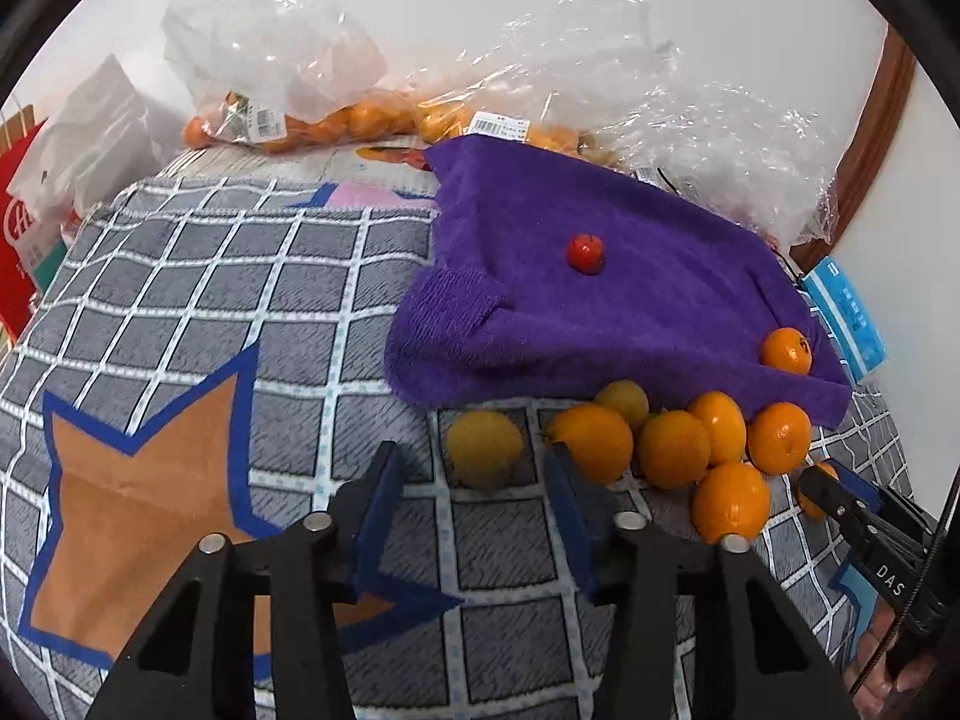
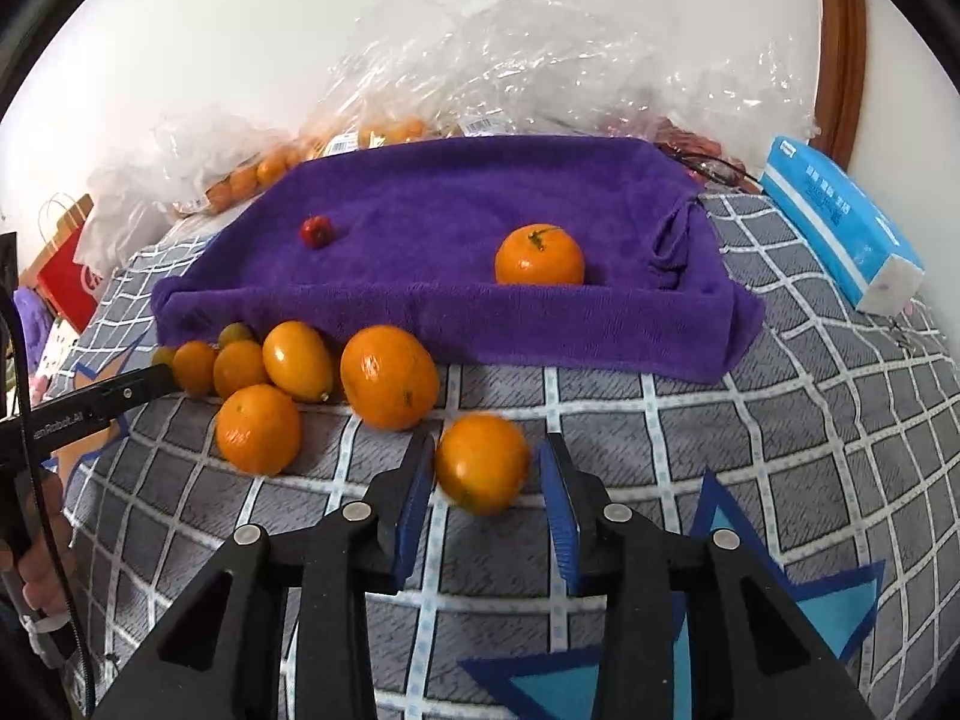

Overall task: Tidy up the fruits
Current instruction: 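Grasp a yellow-green fruit with the left gripper while the right grasps another orange, then carry the yellow-green fruit with the left gripper over the towel while the right carries the orange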

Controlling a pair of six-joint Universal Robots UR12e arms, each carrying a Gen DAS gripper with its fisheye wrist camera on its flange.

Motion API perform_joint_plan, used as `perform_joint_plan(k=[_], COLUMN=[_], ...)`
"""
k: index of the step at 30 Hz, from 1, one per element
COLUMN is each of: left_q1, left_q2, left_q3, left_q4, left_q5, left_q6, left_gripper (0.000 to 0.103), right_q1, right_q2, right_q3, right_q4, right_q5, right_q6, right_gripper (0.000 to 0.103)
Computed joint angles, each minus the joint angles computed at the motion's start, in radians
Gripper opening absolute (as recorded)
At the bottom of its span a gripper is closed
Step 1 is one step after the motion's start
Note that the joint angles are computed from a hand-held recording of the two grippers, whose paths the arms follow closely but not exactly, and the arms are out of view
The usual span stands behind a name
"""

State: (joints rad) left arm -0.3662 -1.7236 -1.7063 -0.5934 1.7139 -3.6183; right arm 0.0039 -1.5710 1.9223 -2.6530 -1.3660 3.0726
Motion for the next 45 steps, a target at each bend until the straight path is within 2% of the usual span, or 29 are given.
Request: perform_joint_plan(k=[2, 11, 18, 21, 25, 28, 35, 40, 45], left_q1=[0.000, -0.011, -0.013, -0.006, 0.005, -0.003, -0.024, -0.026, -0.029], left_q2=[-0.007, -0.002, -0.004, -0.001, 0.007, 0.010, 0.013, 0.013, 0.017], left_q3=[0.006, -0.016, -0.019, -0.027, -0.046, -0.050, -0.065, -0.067, -0.074], left_q4=[0.001, 0.038, 0.050, 0.067, 0.103, 0.124, 0.214, 0.224, 0.245], left_q5=[-0.002, 0.003, 0.011, -0.012, -0.051, -0.061, -0.019, -0.011, 0.000], left_q6=[0.009, 0.041, 0.017, 0.007, -0.016, 0.030, 0.065, 0.066, 0.064], left_gripper=[0.026, 0.028, 0.027, 0.027, 0.026, 0.026, 0.026, 0.026, 0.026], right_q1=[0.000, -0.012, -0.012, -0.016, -0.007, -0.009, -0.019, -0.021, -0.040], right_q2=[0.007, -0.007, -0.002, -0.002, -0.002, -0.004, -0.012, -0.021, -0.024], right_q3=[-0.002, 0.022, 0.014, 0.014, 0.012, 0.014, 0.027, 0.044, 0.051], right_q4=[-0.005, -0.038, -0.004, 0.001, 0.003, 0.004, -0.023, -0.077, -0.093], right_q5=[-0.001, 0.013, 0.020, 0.031, 0.007, 0.023, 0.063, 0.053, 0.090], right_q6=[0.011, 0.023, 0.021, 0.018, 0.000, -0.012, -0.011, 0.019, 0.048], right_gripper=[0.033, 0.031, 0.032, 0.032, 0.032, 0.032, 0.032, 0.032, 0.032])
